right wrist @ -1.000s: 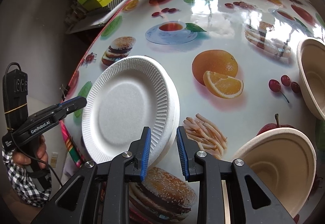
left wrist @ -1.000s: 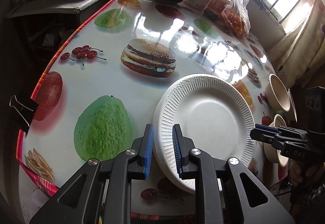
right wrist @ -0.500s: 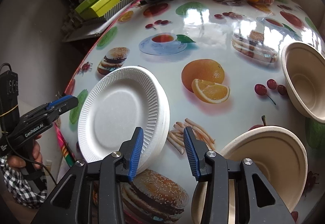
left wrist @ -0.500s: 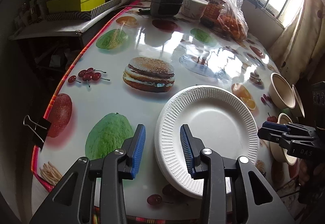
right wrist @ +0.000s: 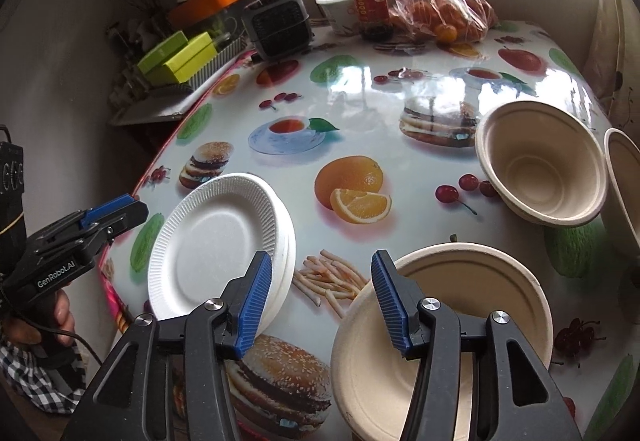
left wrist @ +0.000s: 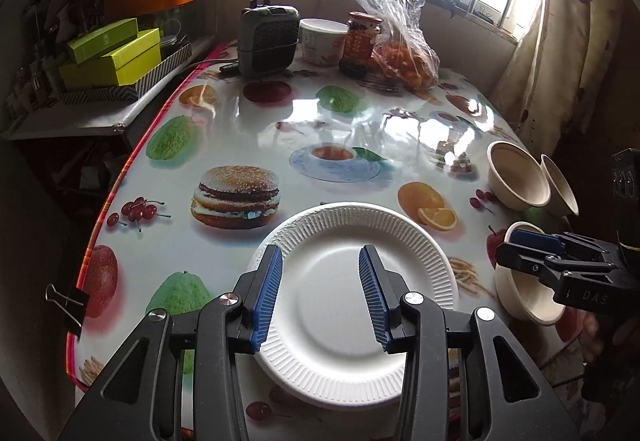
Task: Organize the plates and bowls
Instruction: 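Open both tools and move them toward the beige bowls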
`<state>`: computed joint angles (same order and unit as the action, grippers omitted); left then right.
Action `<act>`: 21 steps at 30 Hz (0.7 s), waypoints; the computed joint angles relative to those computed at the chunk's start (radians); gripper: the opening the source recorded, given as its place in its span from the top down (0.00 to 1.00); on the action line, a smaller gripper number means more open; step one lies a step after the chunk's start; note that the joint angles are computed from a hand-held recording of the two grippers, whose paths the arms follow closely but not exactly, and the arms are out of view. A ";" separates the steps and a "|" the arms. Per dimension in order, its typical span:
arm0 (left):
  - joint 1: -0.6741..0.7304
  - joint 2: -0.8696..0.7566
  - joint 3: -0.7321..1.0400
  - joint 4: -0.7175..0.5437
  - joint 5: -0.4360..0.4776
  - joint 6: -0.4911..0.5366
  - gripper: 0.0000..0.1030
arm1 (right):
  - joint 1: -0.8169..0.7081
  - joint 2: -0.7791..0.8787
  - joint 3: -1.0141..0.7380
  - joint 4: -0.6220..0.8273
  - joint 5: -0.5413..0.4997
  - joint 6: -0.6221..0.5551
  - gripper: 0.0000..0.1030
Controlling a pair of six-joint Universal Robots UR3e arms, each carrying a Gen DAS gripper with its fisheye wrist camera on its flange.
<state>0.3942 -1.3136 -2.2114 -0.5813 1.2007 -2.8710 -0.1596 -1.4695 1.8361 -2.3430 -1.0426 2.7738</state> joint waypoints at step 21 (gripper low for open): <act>-0.365 -0.332 0.303 -0.029 -0.048 -0.054 0.59 | -0.392 -0.391 0.374 -0.115 0.008 -0.021 0.47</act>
